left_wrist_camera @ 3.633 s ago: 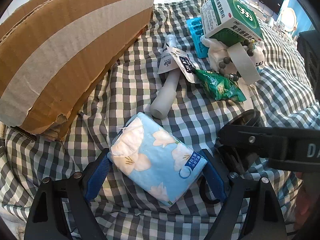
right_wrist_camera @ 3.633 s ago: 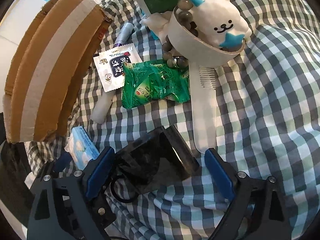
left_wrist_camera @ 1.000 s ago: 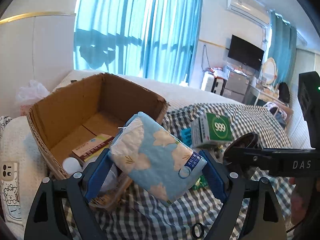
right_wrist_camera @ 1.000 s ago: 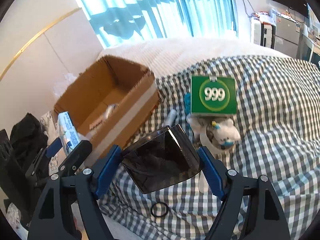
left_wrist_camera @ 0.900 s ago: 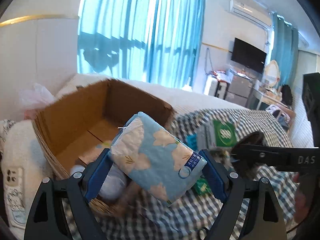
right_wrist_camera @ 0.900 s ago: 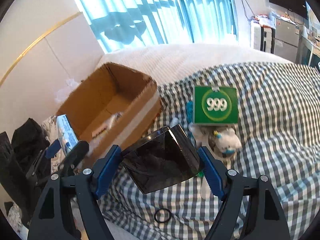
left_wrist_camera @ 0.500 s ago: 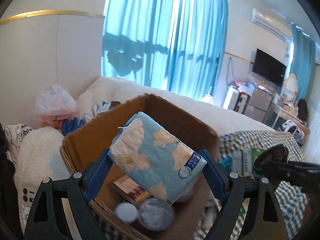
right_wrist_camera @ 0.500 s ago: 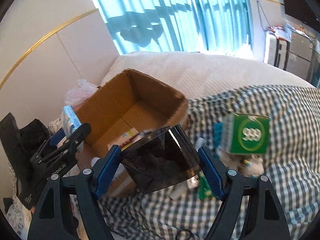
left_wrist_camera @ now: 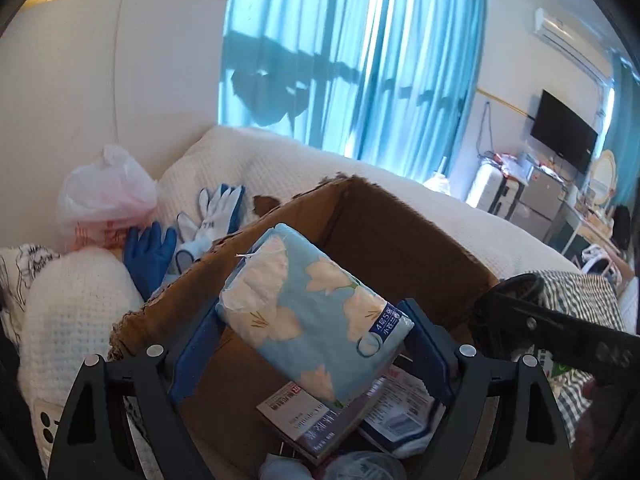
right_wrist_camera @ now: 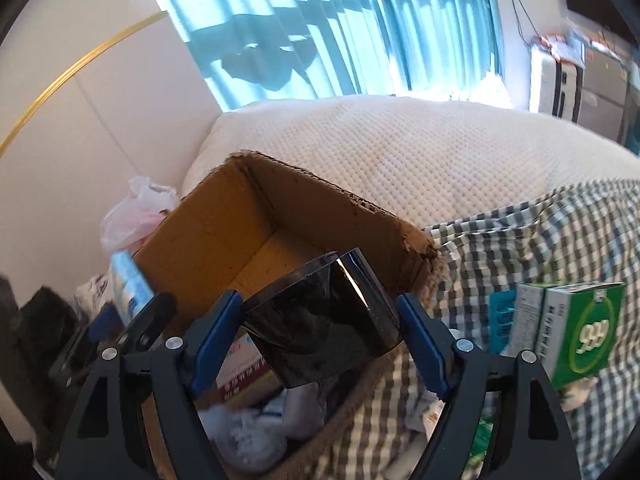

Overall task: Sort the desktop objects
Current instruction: 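Lift both items to the cardboard box and open both tools to drop them, then move both tools back toward the remaining items on the bedspread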

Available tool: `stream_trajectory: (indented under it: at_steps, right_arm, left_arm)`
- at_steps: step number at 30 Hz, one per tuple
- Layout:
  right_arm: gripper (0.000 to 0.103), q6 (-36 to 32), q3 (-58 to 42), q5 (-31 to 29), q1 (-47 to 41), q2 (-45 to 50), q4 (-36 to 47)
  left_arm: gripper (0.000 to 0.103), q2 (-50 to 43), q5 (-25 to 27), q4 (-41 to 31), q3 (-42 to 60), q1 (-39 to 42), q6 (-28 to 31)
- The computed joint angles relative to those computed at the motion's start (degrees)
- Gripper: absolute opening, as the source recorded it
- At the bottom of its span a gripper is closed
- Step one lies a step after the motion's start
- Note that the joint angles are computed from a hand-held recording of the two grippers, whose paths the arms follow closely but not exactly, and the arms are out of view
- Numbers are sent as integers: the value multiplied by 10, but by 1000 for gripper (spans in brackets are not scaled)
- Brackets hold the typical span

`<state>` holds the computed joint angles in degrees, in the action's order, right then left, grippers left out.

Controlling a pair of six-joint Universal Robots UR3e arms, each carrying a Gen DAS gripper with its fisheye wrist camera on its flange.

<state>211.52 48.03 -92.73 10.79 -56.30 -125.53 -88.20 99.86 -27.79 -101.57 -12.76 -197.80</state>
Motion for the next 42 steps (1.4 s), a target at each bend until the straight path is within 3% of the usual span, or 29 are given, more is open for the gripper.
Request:
stream_trajectory:
  at_steps: [2,3,7,10,18,23,29,33,39,42]
  right_arm:
    - [82,16,-8,8,-4,11,-4]
    - [90,25,-6,16,-8,12,-4]
    - [91,25,8,-2,-3,-6,-6]
    - [91,11,61,-38,5,-54,-20]
    - [91,-24,296,-106,-4,-289,-25]
    - [91,-46,428,-101,-51,-442,22]
    - [91,-109,556,-61,-147,-584,63]
    - [91,-154,628,7,-227,-641,56]
    - [91,-219,677,67,-265,-633,24]
    - [91,-269,690,133,-302,-625,18]
  left_arm:
    - [89,4,-27,9,-13,12,2]
    - [90,6,-35,7,-14,16,5]
    - [99,7,-16,0,-10,5,1]
    - [99,14,4,12,-15,-9,-3]
    - [103,48,74,7,-20,-96,-60]
    - [103,39,120,-10,-3,-185,-115]
    - [103,-28,147,-11,41,-290,-152]
    - [103,-103,165,-12,85,-335,-150]
    - [103,-191,139,-21,132,-357,-157]
    - [103,-226,122,-19,153,-359,-148]
